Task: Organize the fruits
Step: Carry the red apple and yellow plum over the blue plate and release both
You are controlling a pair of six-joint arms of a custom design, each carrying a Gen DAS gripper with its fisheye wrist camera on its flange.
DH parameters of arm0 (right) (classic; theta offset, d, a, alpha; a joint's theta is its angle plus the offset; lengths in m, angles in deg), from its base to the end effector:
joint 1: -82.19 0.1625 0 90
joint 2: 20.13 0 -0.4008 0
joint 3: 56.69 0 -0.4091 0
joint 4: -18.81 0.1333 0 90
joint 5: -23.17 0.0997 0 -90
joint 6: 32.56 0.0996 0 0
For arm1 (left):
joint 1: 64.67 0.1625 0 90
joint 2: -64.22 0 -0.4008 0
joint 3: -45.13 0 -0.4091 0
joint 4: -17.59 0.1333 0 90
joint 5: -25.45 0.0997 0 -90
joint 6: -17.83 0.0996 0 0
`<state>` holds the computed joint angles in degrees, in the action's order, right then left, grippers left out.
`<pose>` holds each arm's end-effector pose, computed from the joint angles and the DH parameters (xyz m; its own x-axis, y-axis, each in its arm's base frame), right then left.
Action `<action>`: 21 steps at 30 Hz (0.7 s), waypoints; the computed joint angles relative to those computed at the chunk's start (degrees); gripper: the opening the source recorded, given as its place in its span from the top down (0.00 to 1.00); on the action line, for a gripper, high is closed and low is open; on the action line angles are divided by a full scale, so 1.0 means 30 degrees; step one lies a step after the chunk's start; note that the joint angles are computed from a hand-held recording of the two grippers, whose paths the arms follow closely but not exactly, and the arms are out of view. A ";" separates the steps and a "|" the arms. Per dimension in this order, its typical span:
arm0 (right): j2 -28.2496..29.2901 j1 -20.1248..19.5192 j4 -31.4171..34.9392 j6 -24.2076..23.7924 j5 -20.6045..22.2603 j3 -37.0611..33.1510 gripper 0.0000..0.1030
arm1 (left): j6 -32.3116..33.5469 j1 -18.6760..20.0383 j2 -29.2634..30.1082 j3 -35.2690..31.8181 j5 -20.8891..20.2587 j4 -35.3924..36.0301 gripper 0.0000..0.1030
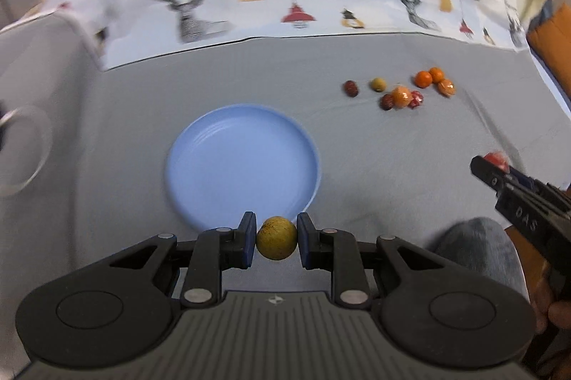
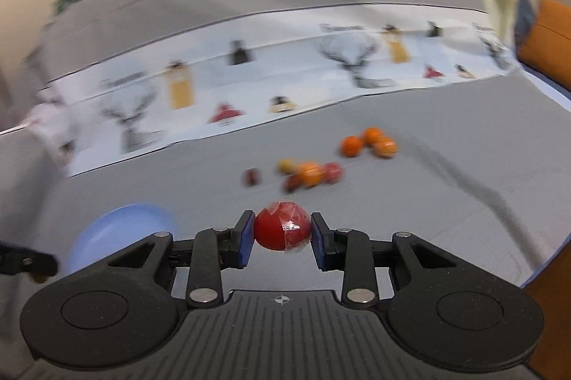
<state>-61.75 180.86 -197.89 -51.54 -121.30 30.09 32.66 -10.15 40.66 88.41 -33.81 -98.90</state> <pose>0.1511 -0.6446 0.2287 -0.6508 0.6224 0.4349 -0.2473 0.3679 -0.8964 -0.3501 -0.8085 0.1114 -0.5629 0.6418 -0.5208 0.7453 0.6666 0.0160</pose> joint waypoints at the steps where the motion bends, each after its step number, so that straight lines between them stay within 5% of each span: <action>1: -0.0081 0.0336 0.0384 0.0234 0.0172 0.0309 0.67 | -0.0103 0.0028 -0.0830 0.1087 0.0045 -0.0443 0.74; 4: -0.0153 0.1298 0.1403 0.1131 0.1074 0.0889 0.67 | -0.0229 0.0082 -0.2829 0.3728 0.0092 -0.1742 0.74; 11: 0.1190 0.3152 0.1302 -0.1466 0.1793 0.0303 0.67 | -0.0042 0.0147 -0.6248 0.8424 -0.0326 -0.4538 0.74; 21: 0.1972 0.4163 0.1562 -0.2742 0.0731 -0.0469 0.67 | -0.0460 0.0478 -0.7707 0.9657 -0.1382 -0.5783 0.74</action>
